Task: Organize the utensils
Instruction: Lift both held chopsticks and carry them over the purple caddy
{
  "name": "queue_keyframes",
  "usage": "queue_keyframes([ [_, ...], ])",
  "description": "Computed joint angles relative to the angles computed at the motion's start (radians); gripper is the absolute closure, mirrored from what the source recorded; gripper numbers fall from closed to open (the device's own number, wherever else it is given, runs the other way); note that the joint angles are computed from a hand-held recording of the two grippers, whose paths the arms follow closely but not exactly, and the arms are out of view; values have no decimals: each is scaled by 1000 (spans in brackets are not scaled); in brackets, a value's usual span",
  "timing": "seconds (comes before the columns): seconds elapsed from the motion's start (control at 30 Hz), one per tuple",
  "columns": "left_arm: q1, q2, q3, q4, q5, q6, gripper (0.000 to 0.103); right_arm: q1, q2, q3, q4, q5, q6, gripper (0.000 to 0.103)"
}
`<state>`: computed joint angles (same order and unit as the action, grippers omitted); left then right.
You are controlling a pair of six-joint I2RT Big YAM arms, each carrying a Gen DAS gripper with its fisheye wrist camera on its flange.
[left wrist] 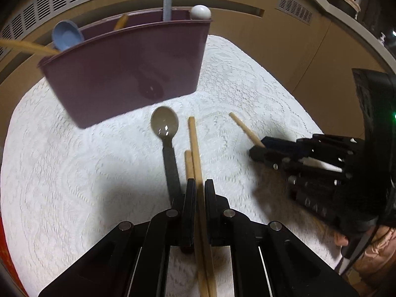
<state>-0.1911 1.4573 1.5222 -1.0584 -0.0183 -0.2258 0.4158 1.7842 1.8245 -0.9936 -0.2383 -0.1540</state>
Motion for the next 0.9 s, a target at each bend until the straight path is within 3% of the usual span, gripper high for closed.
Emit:
queue_keyframes([
  [0.1,-6,47,52,-11,-27,11,95,0,-9,-14,11,5,-29,94],
  [0.37,-9,166,192,-98,-103,53,95,-35,-36,-58,22,-54,-29,96],
  [0.6,4,207,240,-128,-78,50,94,-57,-41,-65,15,-85,-12,96],
  [0.67,2,191,224,-123,-59,50,95,-64,-41,-64,11,-99,0,96],
  [0.73,-2,176,206,-123,5,67,95,-65,-45,-68,12,-94,4,96],
  [0.9,-19,141,165,-122,11,80,94,-59,-37,-57,2,-73,7,95],
])
